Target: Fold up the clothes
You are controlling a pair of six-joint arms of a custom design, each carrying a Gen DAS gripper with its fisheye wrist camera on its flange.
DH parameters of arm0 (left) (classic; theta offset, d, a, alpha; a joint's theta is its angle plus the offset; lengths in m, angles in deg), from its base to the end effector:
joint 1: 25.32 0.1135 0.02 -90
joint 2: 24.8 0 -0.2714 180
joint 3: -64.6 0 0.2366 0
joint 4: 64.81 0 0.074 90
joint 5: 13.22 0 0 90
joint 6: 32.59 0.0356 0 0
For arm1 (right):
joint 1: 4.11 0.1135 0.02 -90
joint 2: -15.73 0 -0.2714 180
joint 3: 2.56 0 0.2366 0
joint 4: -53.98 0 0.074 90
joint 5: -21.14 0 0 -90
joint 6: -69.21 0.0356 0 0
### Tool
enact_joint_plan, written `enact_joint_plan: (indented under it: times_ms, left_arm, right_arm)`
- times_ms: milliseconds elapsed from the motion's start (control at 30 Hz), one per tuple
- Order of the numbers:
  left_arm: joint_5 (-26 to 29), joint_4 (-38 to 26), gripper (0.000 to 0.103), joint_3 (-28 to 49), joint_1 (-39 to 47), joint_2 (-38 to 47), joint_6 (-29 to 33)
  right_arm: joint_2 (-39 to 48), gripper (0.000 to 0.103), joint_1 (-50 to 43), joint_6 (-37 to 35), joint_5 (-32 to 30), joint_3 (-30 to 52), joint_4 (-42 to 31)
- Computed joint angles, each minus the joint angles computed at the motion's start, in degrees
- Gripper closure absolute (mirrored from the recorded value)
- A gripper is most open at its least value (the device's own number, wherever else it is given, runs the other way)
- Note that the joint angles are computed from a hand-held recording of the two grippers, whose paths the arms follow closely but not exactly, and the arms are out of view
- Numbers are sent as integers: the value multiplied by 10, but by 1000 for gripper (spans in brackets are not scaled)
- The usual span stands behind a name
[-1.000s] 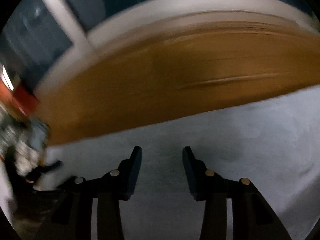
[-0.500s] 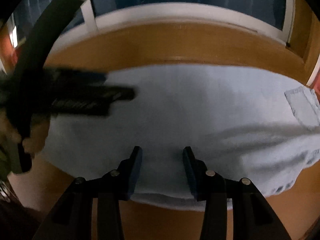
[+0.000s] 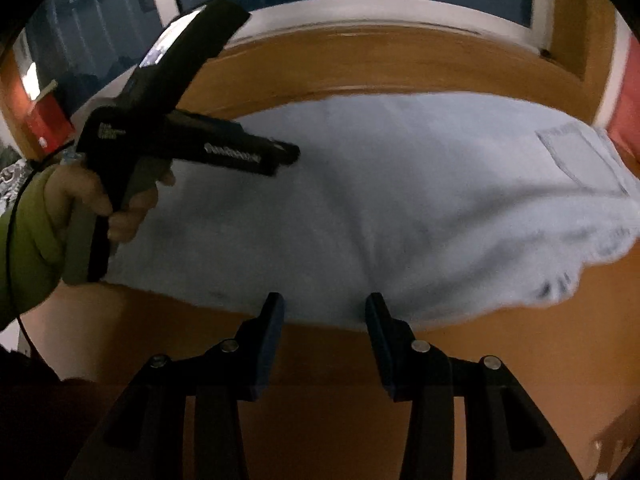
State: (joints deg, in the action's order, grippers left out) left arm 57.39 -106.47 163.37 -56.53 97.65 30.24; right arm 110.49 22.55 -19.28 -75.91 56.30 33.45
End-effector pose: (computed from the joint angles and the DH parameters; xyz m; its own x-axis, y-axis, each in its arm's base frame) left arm 0.3715 -0.2113 0.1497 -0.8606 0.0178 -0.5090 -0.0255 0.9966 0.0779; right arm 0.2613 0.1361 0.1541 -0.7577 -0.3512 -0.5501 -0.4862 0.8660 0.1168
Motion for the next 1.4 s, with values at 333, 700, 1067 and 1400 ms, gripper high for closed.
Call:
enact_joint_plan:
  times_ms: [333, 700, 1067, 1400]
  left_arm:
    - [38, 75, 22, -100, -76, -112, 102]
    - [60, 70, 22, -53, -133, -83, 137]
    - [71, 21, 77, 56, -103, 7, 108]
    - [30, 17, 45, 95, -131, 33, 191]
  right_arm:
    - [-92, 60, -73, 50, 59, -84, 44]
    - [-31, 62, -140, -25, -33, -39, 41]
    - [56, 89, -210, -2, -168, 42, 44]
    - [42, 89, -217, 28, -203, 42, 61]
